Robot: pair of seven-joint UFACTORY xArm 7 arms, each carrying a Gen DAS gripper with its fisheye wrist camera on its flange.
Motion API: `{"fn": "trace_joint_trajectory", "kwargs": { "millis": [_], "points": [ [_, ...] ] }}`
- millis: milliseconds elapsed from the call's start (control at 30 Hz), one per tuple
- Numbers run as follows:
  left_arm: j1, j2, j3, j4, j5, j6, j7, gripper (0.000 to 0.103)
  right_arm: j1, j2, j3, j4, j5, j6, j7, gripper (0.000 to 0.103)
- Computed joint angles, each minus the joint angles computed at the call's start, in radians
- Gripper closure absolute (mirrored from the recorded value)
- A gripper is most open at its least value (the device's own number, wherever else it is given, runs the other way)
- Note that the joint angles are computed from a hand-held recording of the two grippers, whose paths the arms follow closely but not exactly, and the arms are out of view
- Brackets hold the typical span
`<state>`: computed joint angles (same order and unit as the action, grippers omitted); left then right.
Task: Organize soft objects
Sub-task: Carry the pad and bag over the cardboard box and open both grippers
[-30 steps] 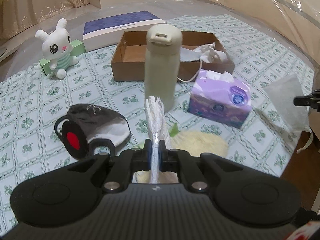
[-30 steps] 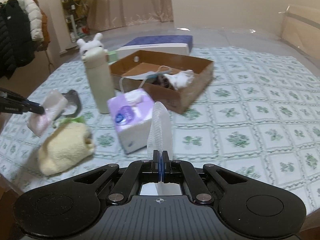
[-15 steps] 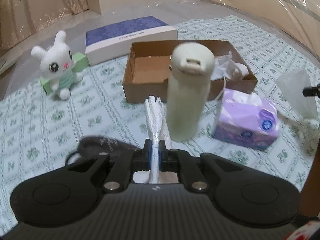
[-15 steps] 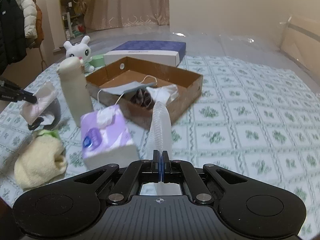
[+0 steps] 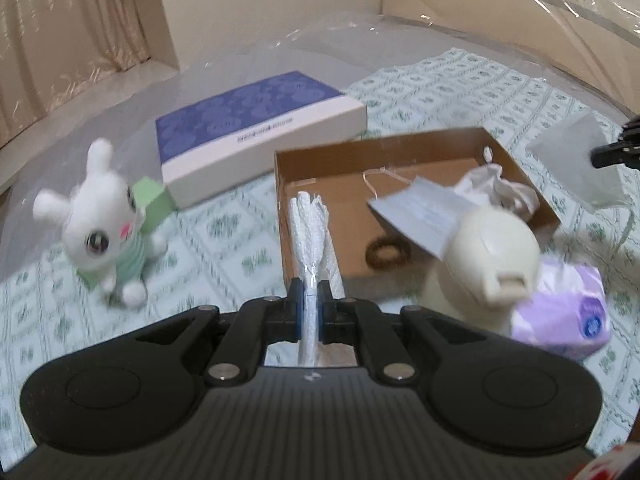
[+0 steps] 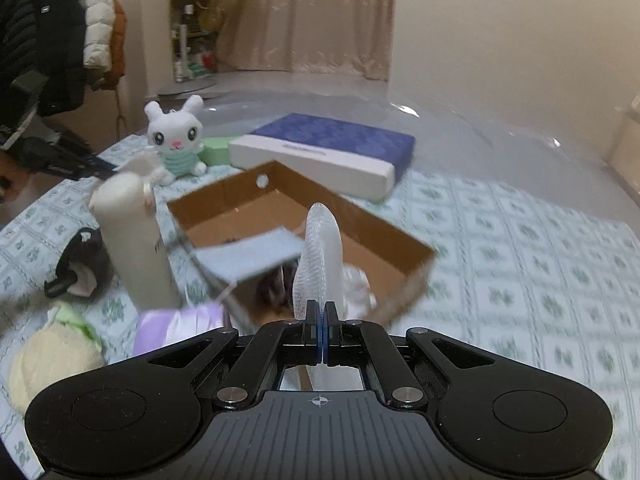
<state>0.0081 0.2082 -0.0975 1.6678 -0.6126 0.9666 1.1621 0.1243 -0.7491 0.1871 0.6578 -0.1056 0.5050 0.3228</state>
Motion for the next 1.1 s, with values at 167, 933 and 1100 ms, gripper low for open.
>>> {"fn": "trace_joint_trajectory", "kwargs": {
  "millis": [167, 933, 1100],
  "points": [
    [-0.007, 0.148, -0.037, 0.202, 0.002, 0.054, -0.007, 0.098, 0.015, 0.194, -0.046, 0.122, -0.006, -0.093, -0.101, 0.103],
    [-0.094, 0.503, -0.135, 0.557, 0.138, 0.090, -0.077, 0.098, 0.147, 0.814, -0.194, 0.589, 0.585, 0.130, -0.766, 0.103],
    [-0.107, 0.522, -0.133, 0.564, 0.167, 0.098, -0.069, 0.097, 0.119, 0.862, -0.149, 0.612, 0.307, 0.171, -0.666, 0.103]
  ]
}}
